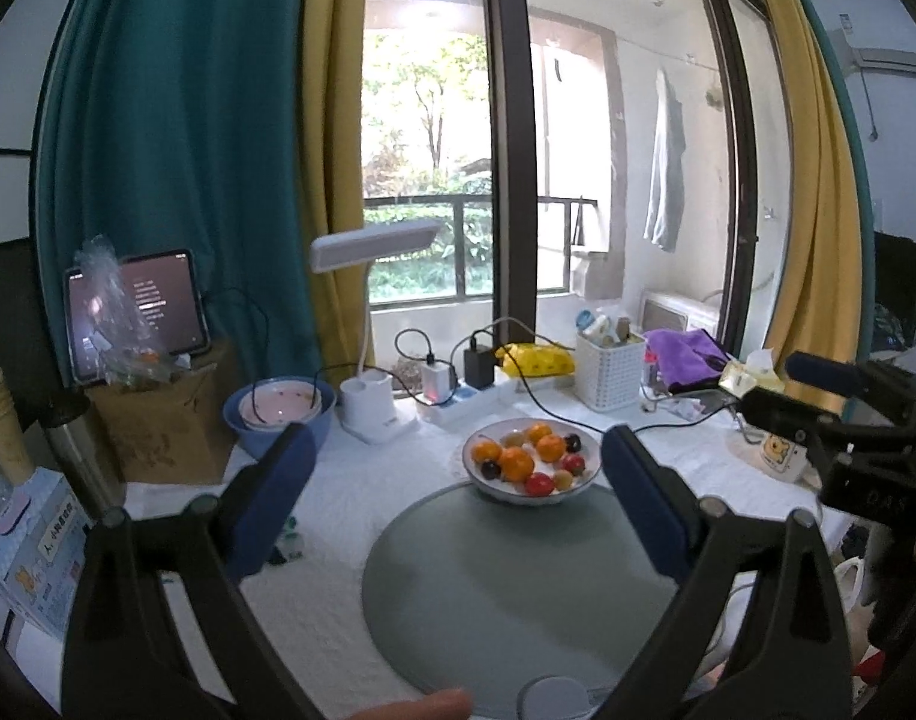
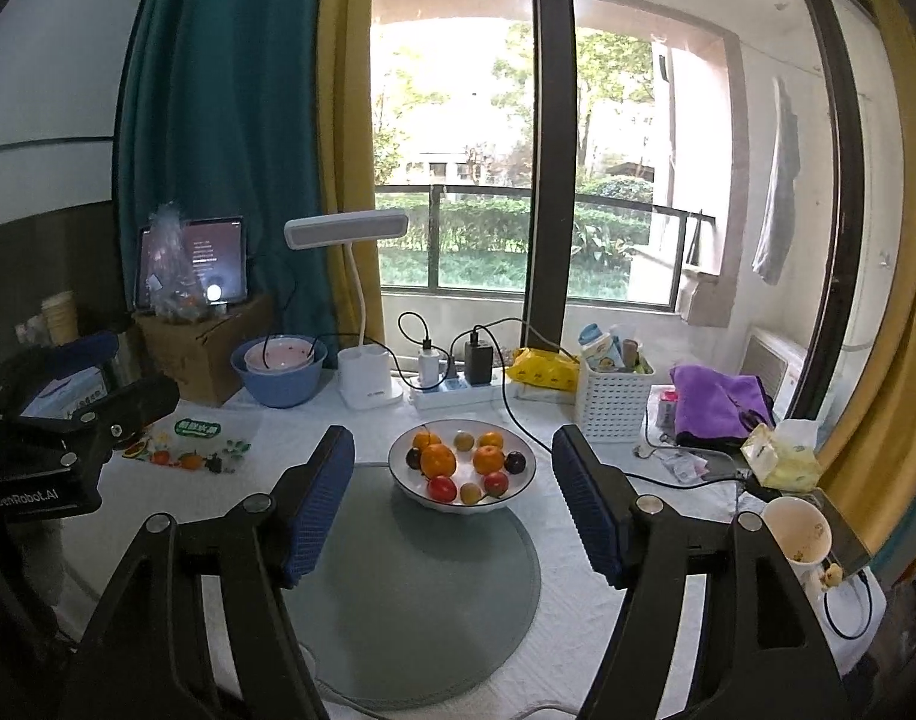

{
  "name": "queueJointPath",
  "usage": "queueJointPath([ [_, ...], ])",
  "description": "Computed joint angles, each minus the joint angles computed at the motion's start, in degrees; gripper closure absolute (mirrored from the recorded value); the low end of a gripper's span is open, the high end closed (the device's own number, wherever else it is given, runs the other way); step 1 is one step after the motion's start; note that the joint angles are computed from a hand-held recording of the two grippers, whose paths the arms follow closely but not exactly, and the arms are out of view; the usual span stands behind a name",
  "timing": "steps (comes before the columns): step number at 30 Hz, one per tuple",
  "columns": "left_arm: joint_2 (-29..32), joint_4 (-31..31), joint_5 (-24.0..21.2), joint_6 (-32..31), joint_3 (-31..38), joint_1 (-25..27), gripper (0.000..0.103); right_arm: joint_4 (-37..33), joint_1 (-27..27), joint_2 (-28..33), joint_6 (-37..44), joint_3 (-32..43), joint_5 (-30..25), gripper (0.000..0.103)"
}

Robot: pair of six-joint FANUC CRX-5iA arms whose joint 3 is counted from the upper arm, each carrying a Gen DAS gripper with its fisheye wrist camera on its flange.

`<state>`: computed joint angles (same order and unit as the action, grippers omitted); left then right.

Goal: Organize fruits

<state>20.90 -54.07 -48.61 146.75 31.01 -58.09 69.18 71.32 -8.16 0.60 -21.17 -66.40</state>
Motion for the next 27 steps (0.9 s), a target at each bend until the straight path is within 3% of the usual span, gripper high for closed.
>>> queueJointPath([
  [27, 0.64, 1.71, -1.02, -0.61, 0.73, 0.52, 0.006, -0.71, -0.05, 0.04, 0.21, -0.04, 0.40, 0.031],
])
